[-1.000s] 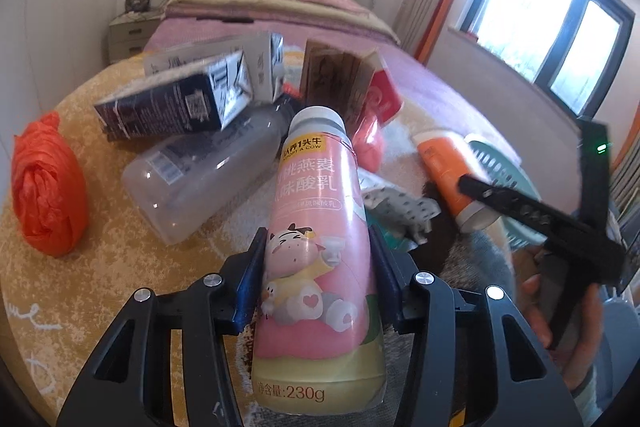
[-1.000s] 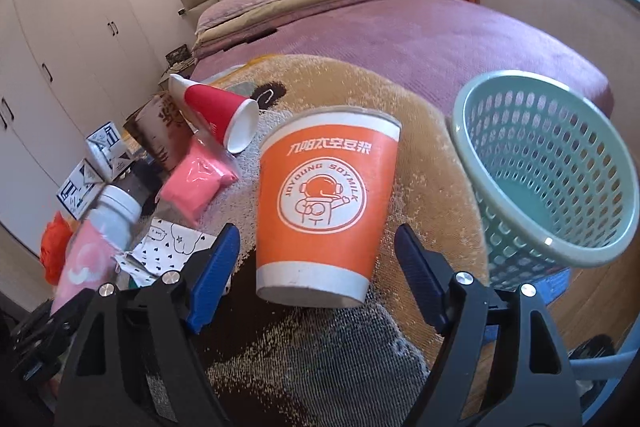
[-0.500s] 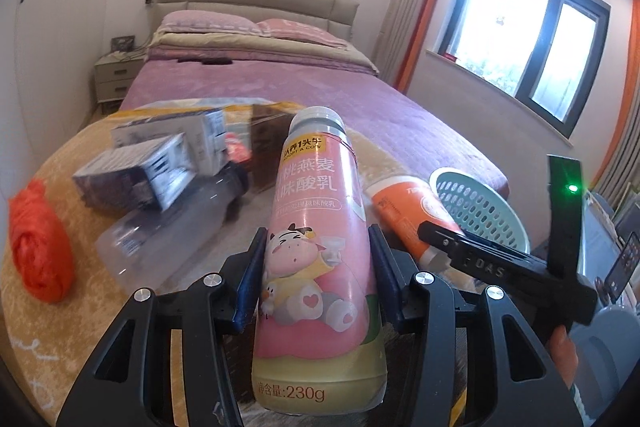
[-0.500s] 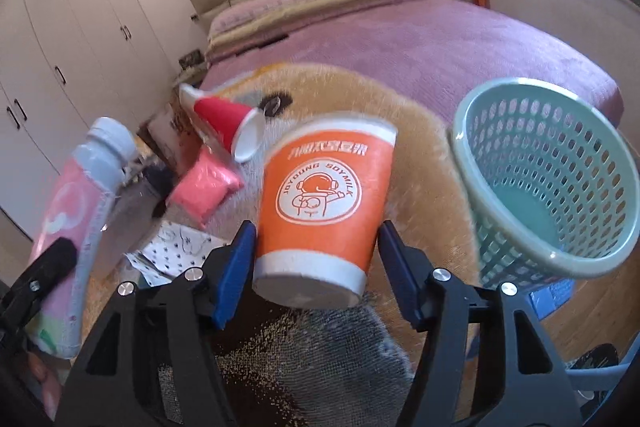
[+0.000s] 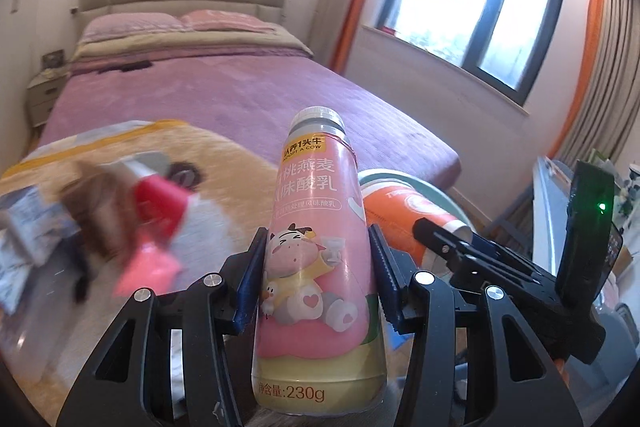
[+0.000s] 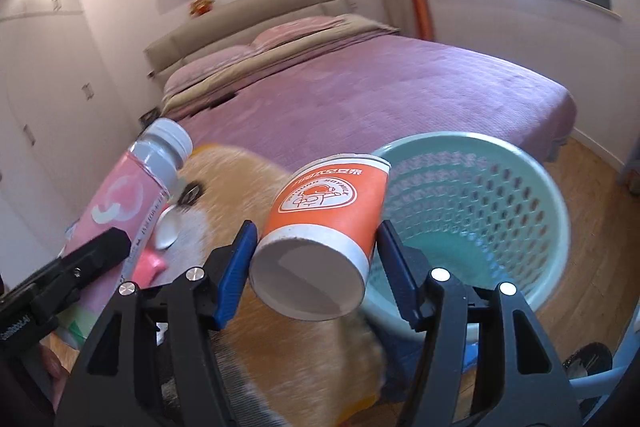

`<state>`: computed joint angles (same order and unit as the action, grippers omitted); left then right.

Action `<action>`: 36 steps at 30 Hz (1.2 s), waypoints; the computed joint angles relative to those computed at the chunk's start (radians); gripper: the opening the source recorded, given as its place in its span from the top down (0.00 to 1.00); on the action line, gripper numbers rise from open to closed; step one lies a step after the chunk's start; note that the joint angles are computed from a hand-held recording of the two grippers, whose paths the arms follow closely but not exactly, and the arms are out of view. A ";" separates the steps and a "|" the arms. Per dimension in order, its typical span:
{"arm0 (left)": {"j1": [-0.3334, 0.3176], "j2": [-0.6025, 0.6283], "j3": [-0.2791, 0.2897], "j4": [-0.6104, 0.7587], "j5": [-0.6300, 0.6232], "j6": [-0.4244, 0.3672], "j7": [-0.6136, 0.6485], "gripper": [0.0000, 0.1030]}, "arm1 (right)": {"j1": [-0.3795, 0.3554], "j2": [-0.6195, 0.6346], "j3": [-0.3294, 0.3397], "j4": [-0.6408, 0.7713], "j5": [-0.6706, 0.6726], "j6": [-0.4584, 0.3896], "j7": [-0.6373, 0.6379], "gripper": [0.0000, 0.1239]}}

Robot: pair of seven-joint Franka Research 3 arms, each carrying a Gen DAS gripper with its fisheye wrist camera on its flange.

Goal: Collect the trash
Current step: 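Carry both items to the blue wastebasket and open both tools to drop them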

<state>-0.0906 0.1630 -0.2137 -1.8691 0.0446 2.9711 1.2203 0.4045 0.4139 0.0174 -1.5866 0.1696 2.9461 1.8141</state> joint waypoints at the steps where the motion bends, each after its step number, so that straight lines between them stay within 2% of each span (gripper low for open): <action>1: 0.007 0.030 -0.018 0.037 -0.024 -0.014 0.031 0.54 | 0.000 0.002 -0.014 0.001 -0.001 0.000 0.015 0.53; 4: -0.005 0.145 -0.042 0.189 -0.031 -0.091 0.070 0.54 | 0.014 0.020 -0.085 0.010 -0.035 -0.017 0.103 0.53; 7: -0.006 0.252 -0.080 0.322 -0.063 -0.165 0.116 0.54 | 0.009 0.041 -0.113 0.021 -0.064 -0.043 0.163 0.53; 10: -0.030 0.349 -0.083 0.443 -0.067 -0.240 0.131 0.54 | 0.020 0.070 -0.153 0.038 -0.121 -0.079 0.233 0.53; 14: -0.054 0.486 -0.097 0.624 -0.089 -0.355 0.156 0.54 | -0.004 0.102 -0.146 0.066 -0.152 -0.134 0.267 0.53; 20: -0.078 0.618 -0.109 0.804 -0.134 -0.471 0.199 0.54 | -0.058 0.143 -0.098 0.107 -0.130 -0.185 0.243 0.52; 23: -0.081 0.585 -0.094 0.745 -0.143 -0.401 0.187 0.33 | -0.079 0.134 -0.076 0.081 -0.102 -0.151 0.215 0.52; 25: -0.085 0.543 -0.082 0.682 -0.130 -0.347 0.176 0.33 | -0.070 0.126 -0.088 0.070 -0.106 -0.146 0.222 0.52; 28: -0.067 0.459 -0.097 0.569 -0.131 -0.275 0.181 0.33 | -0.092 0.101 -0.060 0.036 -0.068 -0.108 0.194 0.52; 31: -0.034 0.357 -0.122 0.422 -0.150 -0.188 0.202 0.33 | -0.059 0.066 -0.095 -0.008 -0.091 -0.067 0.218 0.52; 36: 0.002 0.178 -0.129 0.181 -0.170 -0.046 0.203 0.33 | -0.029 -0.015 -0.088 -0.095 -0.105 0.007 0.204 0.52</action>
